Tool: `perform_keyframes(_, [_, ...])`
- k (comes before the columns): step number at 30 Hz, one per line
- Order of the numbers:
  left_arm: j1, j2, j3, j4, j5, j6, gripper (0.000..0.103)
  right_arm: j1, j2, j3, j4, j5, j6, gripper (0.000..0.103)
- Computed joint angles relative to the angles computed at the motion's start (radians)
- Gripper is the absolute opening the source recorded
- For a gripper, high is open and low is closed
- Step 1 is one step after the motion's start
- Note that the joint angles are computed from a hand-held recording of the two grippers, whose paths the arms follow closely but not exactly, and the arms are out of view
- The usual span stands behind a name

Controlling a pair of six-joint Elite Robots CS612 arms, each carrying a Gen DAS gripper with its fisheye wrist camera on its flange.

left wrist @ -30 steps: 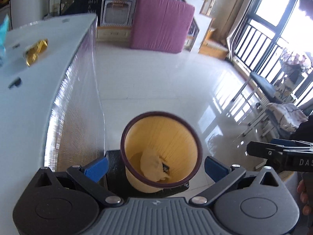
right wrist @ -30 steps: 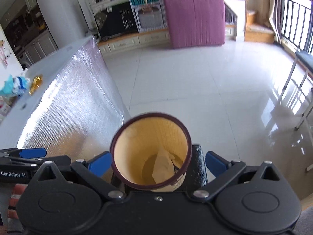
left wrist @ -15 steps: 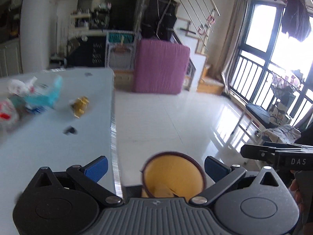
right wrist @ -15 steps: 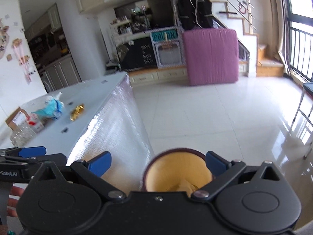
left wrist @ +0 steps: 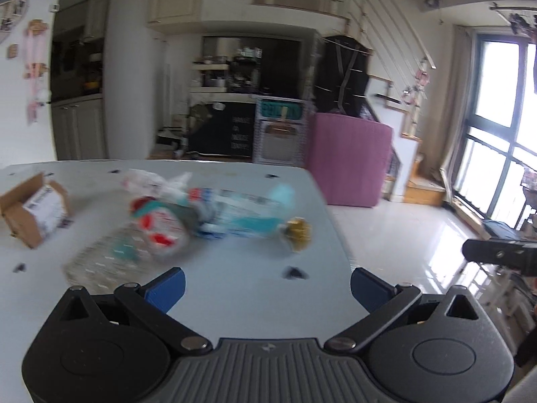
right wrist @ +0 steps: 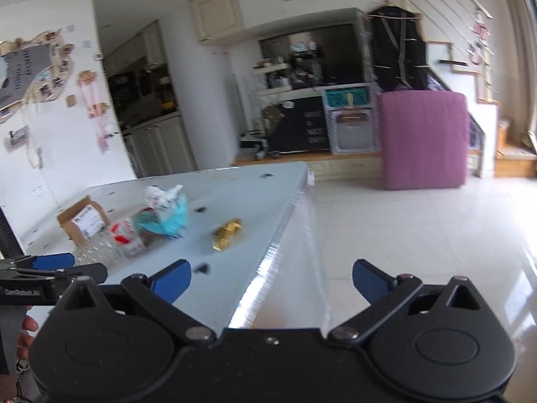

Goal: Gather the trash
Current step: 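Lift both open tools from the wastebasket back toward the table, then grasp the clear water bottle with the left tool while the right tool grasps the teal wrapper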

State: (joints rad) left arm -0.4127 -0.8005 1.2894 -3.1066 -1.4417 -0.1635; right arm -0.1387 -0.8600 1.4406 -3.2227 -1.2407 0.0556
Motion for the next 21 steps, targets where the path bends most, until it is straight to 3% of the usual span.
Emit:
perform_keyframes(7, [0.050,0.037,-0.054,0.008,0.018,0.072,0.103,0.060,0.076,-0.152,0.051,0.001,-0.017,0.103])
perform_keyframes(11, [0.073,0.077,-0.121,0.030,-0.002,0.186,0.103,0.086,0.122,-0.246,0.089,-0.003,-0.040,0.103])
perform_keyframes(16, [0.104,0.133,-0.233,0.138,-0.072,0.337,0.103,0.109,0.185,-0.382,0.178,-0.002,-0.091,0.103])
perform_keyframes(21, [0.124,0.193,-0.346,0.284,-0.113,0.419,0.103,0.132,0.262,-0.553,0.327,0.000,-0.210,0.103])
